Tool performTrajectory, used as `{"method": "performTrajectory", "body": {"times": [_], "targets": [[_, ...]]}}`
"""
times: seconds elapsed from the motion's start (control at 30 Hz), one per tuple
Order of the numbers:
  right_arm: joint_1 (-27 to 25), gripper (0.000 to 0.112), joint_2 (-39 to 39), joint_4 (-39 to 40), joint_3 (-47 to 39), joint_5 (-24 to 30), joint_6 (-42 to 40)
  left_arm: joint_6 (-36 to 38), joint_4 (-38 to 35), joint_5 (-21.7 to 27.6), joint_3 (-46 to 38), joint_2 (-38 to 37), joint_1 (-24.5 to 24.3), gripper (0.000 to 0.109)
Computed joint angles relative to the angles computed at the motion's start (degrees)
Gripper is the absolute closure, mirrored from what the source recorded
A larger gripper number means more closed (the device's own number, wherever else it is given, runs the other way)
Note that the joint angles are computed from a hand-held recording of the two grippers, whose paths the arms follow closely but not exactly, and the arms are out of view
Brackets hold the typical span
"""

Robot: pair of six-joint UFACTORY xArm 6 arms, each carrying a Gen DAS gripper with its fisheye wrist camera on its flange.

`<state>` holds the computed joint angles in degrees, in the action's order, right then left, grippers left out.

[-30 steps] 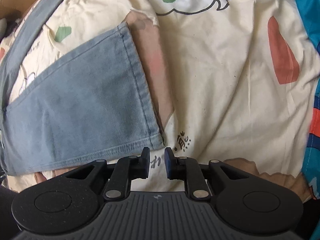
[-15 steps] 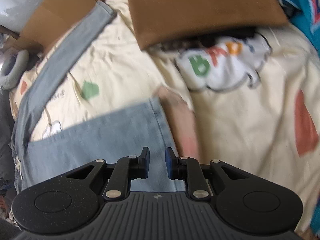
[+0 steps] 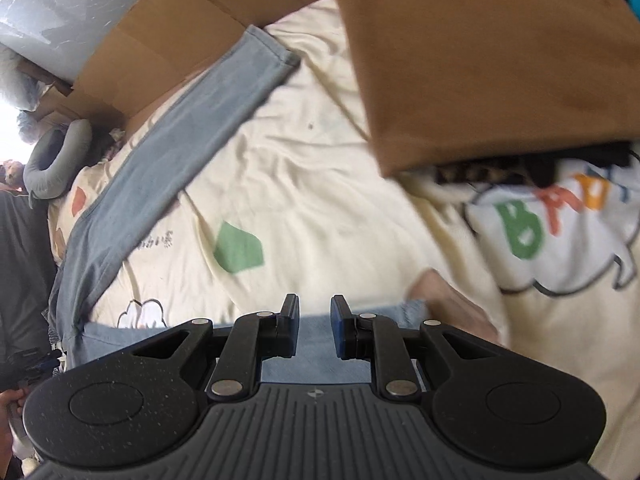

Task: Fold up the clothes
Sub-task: 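Move the left gripper over the jeans and grasp the fabric by the pocket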

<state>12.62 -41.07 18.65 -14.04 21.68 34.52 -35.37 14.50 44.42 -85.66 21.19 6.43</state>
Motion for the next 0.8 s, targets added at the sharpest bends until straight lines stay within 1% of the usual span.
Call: {"method": "performTrajectory", "body": {"times": [0.03,0.1,0.17,0.23,0.3,0.33,0.4,0.43,0.53,0.63,0.73,0.8], "targets": [[0.4,0.094,1.5,0.7,-0.6,-1.6,-0.4,-0.1,0.7,0.1,-0.9,1.0,-0.3,0.065],[1.4,0.091,4.7,2.4,-1.8,-4.8,-1.2,-0.4,2.0,0.5,-2.9,3.1,-1.0,0.053],[2.8,0.090,9.0,5.3,-3.7,-8.2,-3.1,-1.7,3.8,0.9,-5.0,5.3,-1.6,0.049],[4.3,0.090,13.6,9.4,-6.2,-11.3,-6.4,-3.0,5.0,1.9,-7.3,7.5,-1.9,0.043],[6.1,0.089,18.8,15.8,-9.5,-14.0,-12.1,-4.2,6.2,1.7,-9.0,9.4,-2.1,0.042],[7.0,0.089,21.2,19.4,-11.2,-15.0,-15.4,-4.5,6.9,2.1,-10.0,10.4,-2.3,0.041],[8.5,0.087,26.0,27.6,-15.2,-16.6,-23.4,-5.6,8.8,3.5,-12.3,12.4,-2.8,0.033],[9.2,0.085,28.3,31.9,-17.3,-17.2,-27.5,-6.3,9.8,3.8,-13.0,13.1,-3.1,0.032],[10.4,0.085,34.9,46.5,-24.2,-18.2,-40.8,-8.5,12.4,3.4,-13.8,14.2,-3.5,0.029],[10.8,0.085,40.9,59.5,-30.9,-18.6,-52.2,-11.2,15.8,5.5,-16.1,16.0,-4.3,0.027],[10.4,0.085,46.5,75.1,-38.0,-18.3,-64.9,-11.4,17.4,7.8,-18.8,18.1,-4.7,0.025],[10.0,0.085,49.7,82.9,-41.9,-17.9,-70.6,-11.1,17.6,8.9,-20.1,19.2,-4.8,0.022]]}}
